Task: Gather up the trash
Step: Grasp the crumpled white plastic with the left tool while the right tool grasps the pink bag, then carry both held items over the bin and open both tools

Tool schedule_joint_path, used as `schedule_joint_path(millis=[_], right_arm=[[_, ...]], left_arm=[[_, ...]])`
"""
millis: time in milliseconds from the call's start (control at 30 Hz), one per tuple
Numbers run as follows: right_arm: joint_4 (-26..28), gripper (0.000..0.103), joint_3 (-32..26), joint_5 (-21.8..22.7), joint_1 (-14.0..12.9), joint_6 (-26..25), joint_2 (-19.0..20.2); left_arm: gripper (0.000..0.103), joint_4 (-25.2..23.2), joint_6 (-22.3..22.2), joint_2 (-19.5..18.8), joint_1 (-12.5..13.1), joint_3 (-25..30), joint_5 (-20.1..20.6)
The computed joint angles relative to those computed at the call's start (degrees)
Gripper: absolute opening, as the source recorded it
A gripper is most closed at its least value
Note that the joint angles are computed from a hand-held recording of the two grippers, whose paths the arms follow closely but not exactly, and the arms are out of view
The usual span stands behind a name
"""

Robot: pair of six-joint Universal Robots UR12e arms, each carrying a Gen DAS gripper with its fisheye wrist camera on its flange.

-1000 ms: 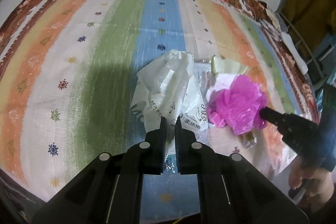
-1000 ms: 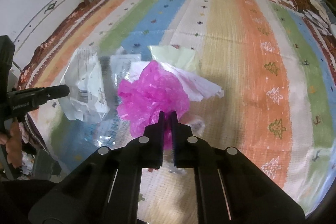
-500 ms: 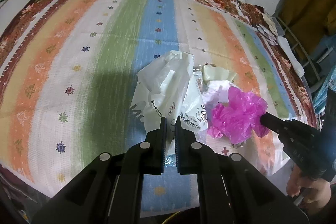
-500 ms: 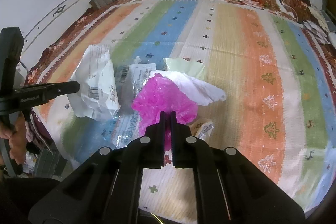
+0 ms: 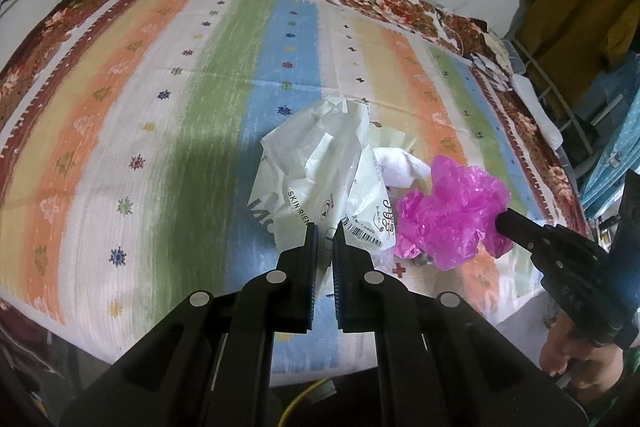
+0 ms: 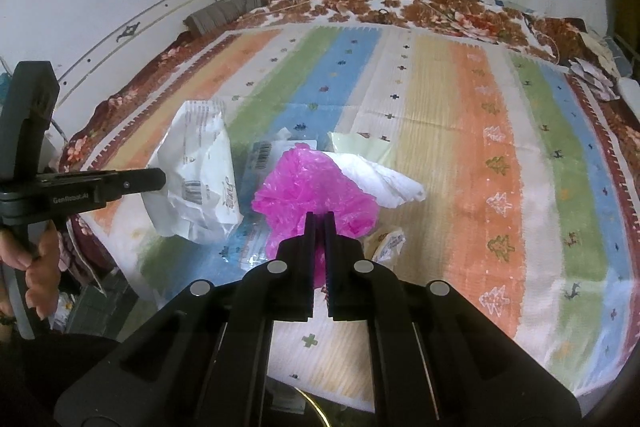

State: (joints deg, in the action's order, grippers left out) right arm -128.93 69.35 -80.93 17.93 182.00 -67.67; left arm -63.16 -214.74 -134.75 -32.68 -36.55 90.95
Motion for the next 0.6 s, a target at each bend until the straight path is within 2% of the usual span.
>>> schedule_joint_path(millis=[200,367,600], right_arm=[[-0.9,0.003,1.9,-0.1,0.1,0.2,-2.1],[-1.9,0.003,3.7,-0.5,0.2,0.0,-3.8],[-3.3,0.003,6.0,-0.6,0.5,0.6,-6.2]], left_arm=[[0.006,1.9,-1.0,1.6,-0.4,-2.2,-0.3],[0.006,1.7,0.3,2.2,-1.2,-2.5,0.8],[0.006,4.4,1.1,4.6,-2.2,-5.8,1.9]])
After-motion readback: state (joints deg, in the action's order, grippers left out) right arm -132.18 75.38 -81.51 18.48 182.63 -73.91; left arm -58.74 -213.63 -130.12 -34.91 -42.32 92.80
